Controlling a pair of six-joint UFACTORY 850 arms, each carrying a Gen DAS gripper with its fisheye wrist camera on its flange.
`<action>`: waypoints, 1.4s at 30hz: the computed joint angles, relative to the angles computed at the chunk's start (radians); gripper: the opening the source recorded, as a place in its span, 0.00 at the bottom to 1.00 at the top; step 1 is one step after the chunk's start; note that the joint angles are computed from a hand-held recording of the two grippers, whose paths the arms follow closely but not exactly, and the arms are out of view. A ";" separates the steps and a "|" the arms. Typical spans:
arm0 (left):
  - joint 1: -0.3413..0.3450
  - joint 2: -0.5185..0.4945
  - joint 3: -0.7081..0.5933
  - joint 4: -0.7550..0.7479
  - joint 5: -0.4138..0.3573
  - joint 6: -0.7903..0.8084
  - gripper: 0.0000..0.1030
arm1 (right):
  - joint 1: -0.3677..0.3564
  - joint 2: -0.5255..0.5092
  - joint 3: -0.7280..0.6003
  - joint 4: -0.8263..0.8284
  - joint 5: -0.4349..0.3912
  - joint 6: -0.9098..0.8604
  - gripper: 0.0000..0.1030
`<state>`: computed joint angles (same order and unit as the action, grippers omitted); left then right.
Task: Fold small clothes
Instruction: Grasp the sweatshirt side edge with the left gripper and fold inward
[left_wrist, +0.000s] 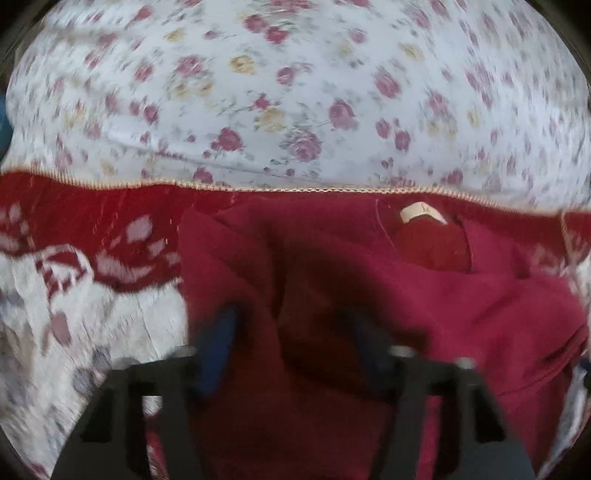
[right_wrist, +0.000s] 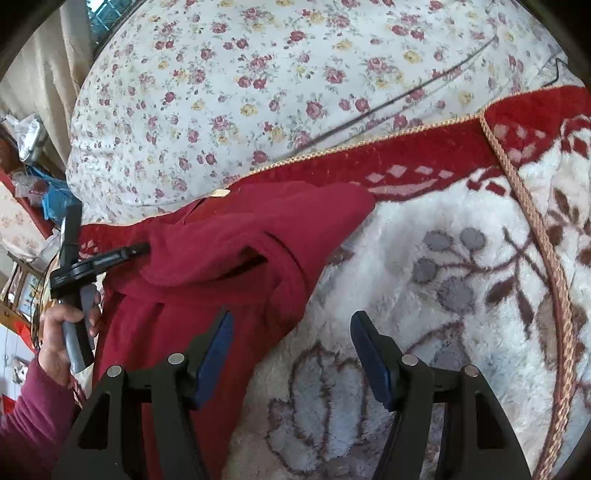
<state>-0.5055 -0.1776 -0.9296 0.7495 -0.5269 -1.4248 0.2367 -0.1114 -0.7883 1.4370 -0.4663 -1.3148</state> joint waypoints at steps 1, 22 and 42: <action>-0.006 -0.007 -0.021 -0.019 -0.044 0.028 0.14 | -0.002 0.003 0.004 0.027 0.005 -0.025 0.69; 0.019 0.172 0.058 -0.084 -0.088 0.034 0.20 | 0.063 0.004 0.022 0.018 0.091 -0.075 0.71; 0.021 -0.106 -0.151 -0.259 -0.140 0.259 0.06 | 0.039 -0.013 0.013 0.000 0.068 -0.063 0.75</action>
<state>-0.4844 -0.2840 -1.0806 0.4909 -0.6668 -1.1658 0.2753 -0.1248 -0.7749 1.4368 -0.3983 -1.3773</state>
